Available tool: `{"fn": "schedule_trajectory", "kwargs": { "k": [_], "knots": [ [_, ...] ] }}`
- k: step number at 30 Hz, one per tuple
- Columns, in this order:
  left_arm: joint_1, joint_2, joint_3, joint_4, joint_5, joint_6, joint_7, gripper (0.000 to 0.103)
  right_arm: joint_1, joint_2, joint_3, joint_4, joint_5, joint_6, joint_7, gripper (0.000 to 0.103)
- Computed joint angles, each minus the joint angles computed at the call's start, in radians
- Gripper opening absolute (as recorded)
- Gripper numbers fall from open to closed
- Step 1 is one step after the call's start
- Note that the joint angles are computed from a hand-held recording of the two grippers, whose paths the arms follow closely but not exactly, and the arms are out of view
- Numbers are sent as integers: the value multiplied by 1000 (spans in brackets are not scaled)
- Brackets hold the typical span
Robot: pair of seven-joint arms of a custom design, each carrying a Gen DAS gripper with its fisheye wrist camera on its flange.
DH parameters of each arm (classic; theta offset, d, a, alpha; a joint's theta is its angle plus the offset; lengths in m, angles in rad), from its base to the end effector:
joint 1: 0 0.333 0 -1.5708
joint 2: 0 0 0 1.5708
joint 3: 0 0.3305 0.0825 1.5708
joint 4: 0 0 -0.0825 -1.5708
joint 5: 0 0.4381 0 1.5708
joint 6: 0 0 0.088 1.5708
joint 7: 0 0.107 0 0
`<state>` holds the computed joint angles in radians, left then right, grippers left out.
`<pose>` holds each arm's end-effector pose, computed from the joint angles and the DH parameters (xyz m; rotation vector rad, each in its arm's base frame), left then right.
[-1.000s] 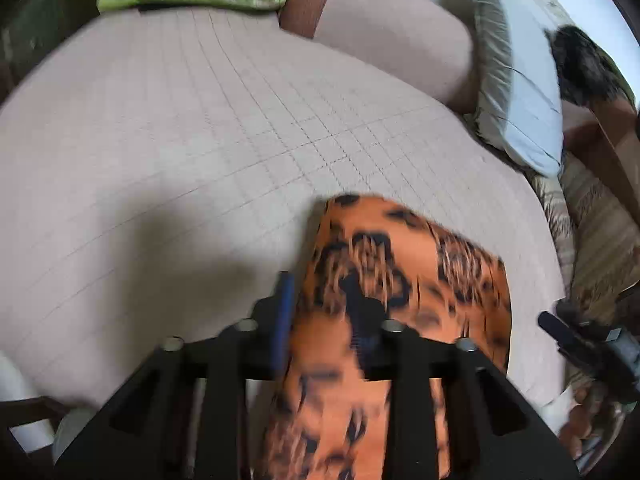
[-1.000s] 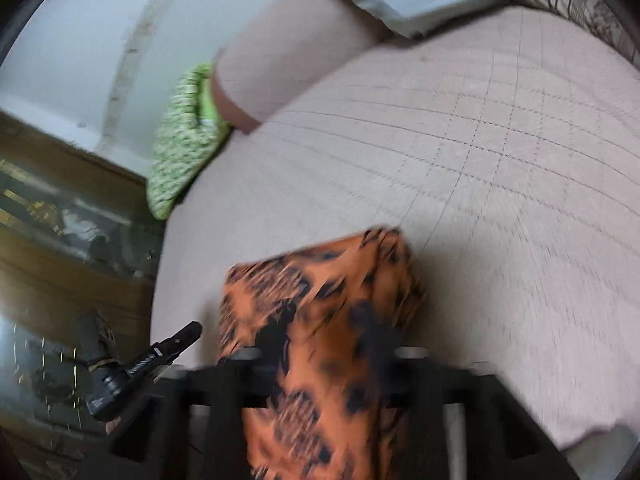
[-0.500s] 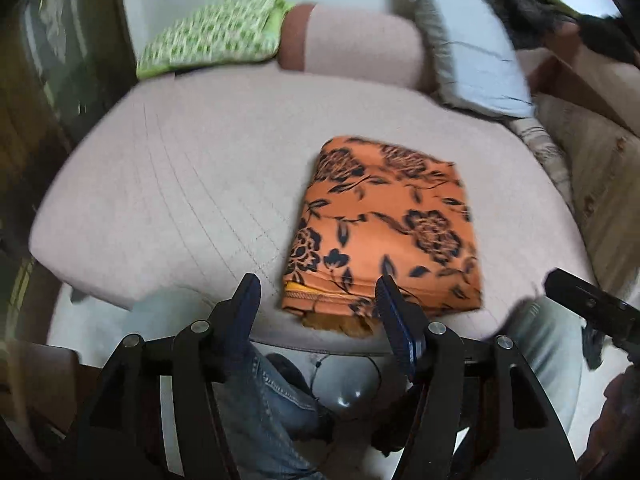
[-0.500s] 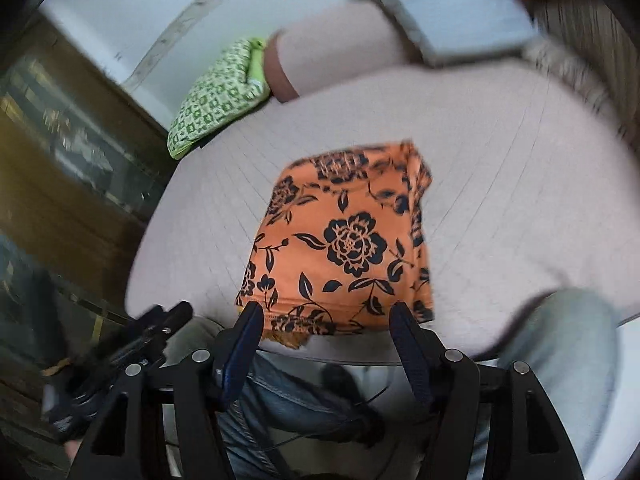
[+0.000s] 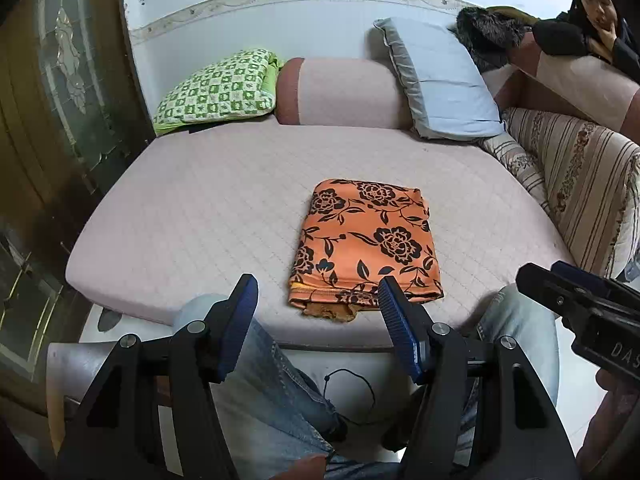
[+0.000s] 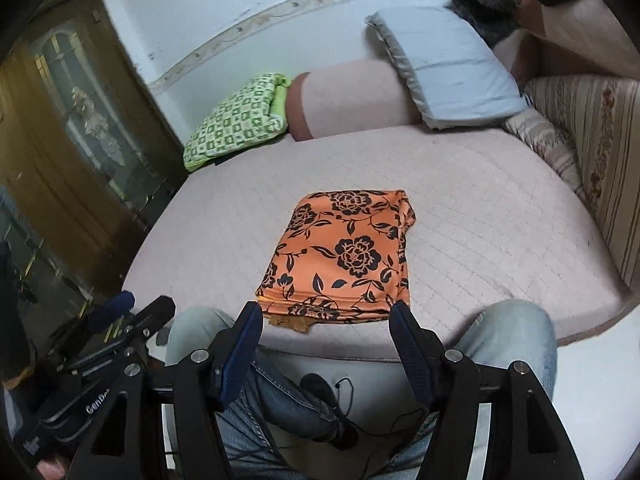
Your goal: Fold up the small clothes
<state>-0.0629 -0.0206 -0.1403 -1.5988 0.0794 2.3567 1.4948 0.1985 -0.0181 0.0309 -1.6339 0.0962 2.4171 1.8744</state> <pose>0.6388 -0.1317 0.7299 -1.6235 1.9095 -0.7588 0.6386 0.1498 0.7164 -1.5745 1.7741 -0.4015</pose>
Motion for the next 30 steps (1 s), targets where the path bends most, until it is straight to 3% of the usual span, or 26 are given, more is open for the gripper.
{"fn": "schedule_trajectory", "kwargs": {
  "k": [15, 30],
  "knots": [
    [6, -52, 0, -51, 12, 28, -31, 63, 15, -36, 8, -22, 6, -1, -28, 63],
    [-1, -20, -1, -7, -1, -36, -3, 63, 14, -14, 9, 21, -41, -64, 8, 63]
  ]
}}
